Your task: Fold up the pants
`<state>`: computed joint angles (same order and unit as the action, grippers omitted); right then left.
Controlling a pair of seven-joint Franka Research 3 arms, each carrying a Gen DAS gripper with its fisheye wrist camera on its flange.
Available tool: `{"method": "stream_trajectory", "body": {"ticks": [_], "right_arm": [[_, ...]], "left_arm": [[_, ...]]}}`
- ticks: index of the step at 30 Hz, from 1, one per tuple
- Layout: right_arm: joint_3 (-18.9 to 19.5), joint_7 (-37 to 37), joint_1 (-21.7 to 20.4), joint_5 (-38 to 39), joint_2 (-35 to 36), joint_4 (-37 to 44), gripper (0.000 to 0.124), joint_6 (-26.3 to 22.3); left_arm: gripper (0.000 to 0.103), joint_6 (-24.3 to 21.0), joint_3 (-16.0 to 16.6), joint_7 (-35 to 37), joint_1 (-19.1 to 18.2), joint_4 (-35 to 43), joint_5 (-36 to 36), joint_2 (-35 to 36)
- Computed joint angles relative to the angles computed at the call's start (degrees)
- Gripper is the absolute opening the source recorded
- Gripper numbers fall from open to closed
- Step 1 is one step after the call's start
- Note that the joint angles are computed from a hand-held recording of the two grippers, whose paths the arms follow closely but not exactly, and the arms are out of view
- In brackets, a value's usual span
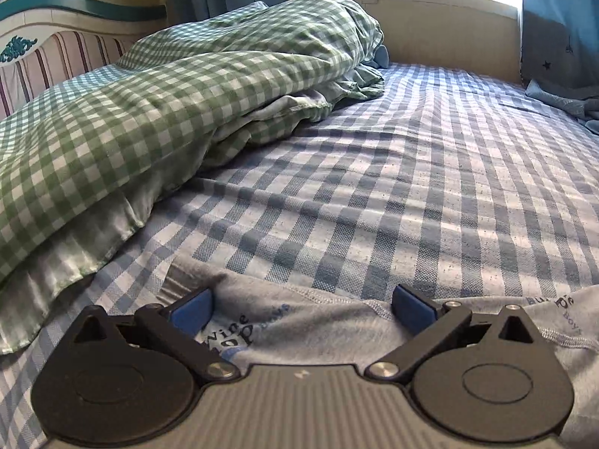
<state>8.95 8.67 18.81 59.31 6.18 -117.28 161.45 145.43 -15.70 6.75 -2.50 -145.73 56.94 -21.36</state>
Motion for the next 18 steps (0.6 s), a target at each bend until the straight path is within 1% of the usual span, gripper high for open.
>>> {"method": "stream_trajectory", "body": {"ticks": [2,4,5,6,7,8,9,10,11,12,13,14,15,16,17,18], "right_arm": [[-0.2,-0.3,0.1,-1.5,-0.9,-0.8,0.102,0.8],[-1.0,3.5,0.5,-7.4,-2.4,-2.2,0.100,1.4],[-1.4,7.9,1.3,-12.9,-3.3,-3.7,0.097,4.7],[-2.1,15.3,2.1,-22.4,-4.2,-6.0,0.097,9.0],[-2.7,20.4,2.3,-28.7,-5.2,-7.5,0.096,11.1],[-2.5,23.0,2.2,-30.9,-6.7,-9.2,0.096,12.9],[-3.6,22.9,4.0,-29.1,-9.0,-10.8,0.096,13.9],[-2.8,19.6,4.4,-23.4,-10.9,-11.8,0.097,13.7],[-3.1,18.8,5.9,-19.9,-13.2,-13.3,0.098,12.5],[-3.5,18.3,7.6,-17.4,-15.8,-14.9,0.100,10.2],[-3.5,18.5,8.9,-16.4,-18.0,-16.7,0.101,8.9],[-3.0,18.5,10.0,-16.9,-19.7,-18.7,0.102,8.9],[-1.7,18.9,10.4,-19.4,-20.8,-20.9,0.102,10.9],[-0.7,19.0,10.8,-21.7,-21.1,-22.7,0.102,14.0],[1.5,21.3,9.2,-25.0,-20.9,-23.8,0.102,15.8],[4.7,26.1,5.6,-30.4,-20.3,-24.0,0.102,15.1]], "left_arm": [[0.103,0.0,0.6,1.5,-0.3,0.4,-1.4,0.1],[0.103,0.3,1.5,4.2,-1.0,0.3,-3.8,-0.9],[0.103,1.0,1.6,4.6,-0.9,-0.2,-4.0,-2.4],[0.103,1.7,1.0,3.6,-0.4,-1.2,-3.2,-4.2],[0.103,1.9,0.1,2.1,0.3,-2.3,-1.8,-6.6],[0.103,1.4,-0.5,2.0,0.4,-3.2,-1.6,-8.8],[0.103,1.1,-0.7,2.5,0.1,-4.2,-2.2,-10.8],[0.103,1.3,-0.5,3.0,-0.4,-5.6,-3.0,-13.2],[0.103,1.7,-0.4,3.7,-1.0,-7.1,-4.0,-15.5],[0.103,1.6,-0.5,4.8,-1.6,-8.7,-5.1,-17.5],[0.103,0.5,-1.0,6.6,-2.2,-9.5,-6.2,-18.5],[0.103,-1.9,-1.9,8.8,-2.7,-9.8,-7.3,-18.5],[0.103,-4.5,-2.9,10.8,-2.9,-9.6,-8.2,-17.7],[0.103,-7.4,-3.6,13.0,-3.2,-9.4,-8.9,-16.4],[0.103,-7.5,-4.1,14.0,-2.6,-10.2,-8.5,-15.7],[0.103,-4.4,-3.5,11.7,-2.2,-12.2,-5.3,-17.1]]}}
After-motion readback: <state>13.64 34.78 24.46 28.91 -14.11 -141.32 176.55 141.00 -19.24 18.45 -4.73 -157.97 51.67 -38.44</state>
